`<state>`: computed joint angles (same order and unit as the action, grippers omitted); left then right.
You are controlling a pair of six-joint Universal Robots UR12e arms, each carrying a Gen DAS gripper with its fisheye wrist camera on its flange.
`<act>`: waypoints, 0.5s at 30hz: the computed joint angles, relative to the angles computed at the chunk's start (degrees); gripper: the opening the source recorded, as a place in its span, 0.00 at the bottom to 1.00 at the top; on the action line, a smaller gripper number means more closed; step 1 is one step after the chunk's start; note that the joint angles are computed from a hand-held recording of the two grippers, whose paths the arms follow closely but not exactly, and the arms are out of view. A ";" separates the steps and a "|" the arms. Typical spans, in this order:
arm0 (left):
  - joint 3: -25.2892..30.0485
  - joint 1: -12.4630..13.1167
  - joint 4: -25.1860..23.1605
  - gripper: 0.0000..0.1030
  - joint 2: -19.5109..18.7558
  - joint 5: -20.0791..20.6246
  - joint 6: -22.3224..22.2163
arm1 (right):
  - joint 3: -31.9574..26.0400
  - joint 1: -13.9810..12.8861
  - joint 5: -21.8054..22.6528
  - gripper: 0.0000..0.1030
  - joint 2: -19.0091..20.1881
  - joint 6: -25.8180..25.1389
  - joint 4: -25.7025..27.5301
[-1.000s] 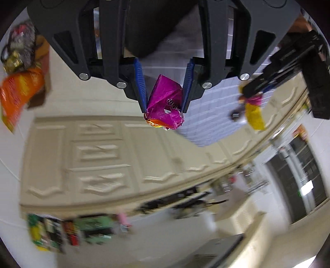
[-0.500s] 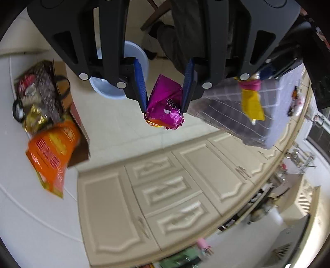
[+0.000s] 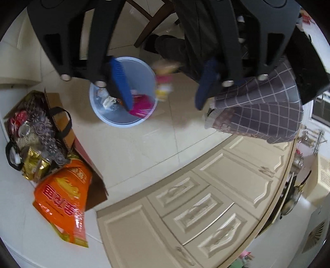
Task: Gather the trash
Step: 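Carry both wrappers to the blue bin and open both tools over it, then move both tools back toward the table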
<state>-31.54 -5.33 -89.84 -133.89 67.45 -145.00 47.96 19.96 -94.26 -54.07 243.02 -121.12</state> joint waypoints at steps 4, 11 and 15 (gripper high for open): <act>-2.09 0.44 4.67 0.88 1.46 1.08 -1.49 | -0.65 0.34 -1.94 0.94 0.10 0.83 1.50; -5.92 1.86 13.06 0.90 4.98 -1.39 -4.88 | -4.86 0.94 -3.89 0.94 1.69 -1.07 4.15; -7.58 2.75 18.18 0.90 6.74 -3.29 -6.36 | -8.70 1.53 -5.10 0.94 3.18 -2.62 4.95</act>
<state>-39.13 -2.58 -71.67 -127.16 64.16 -151.36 39.26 21.48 -99.36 -50.89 240.40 -116.17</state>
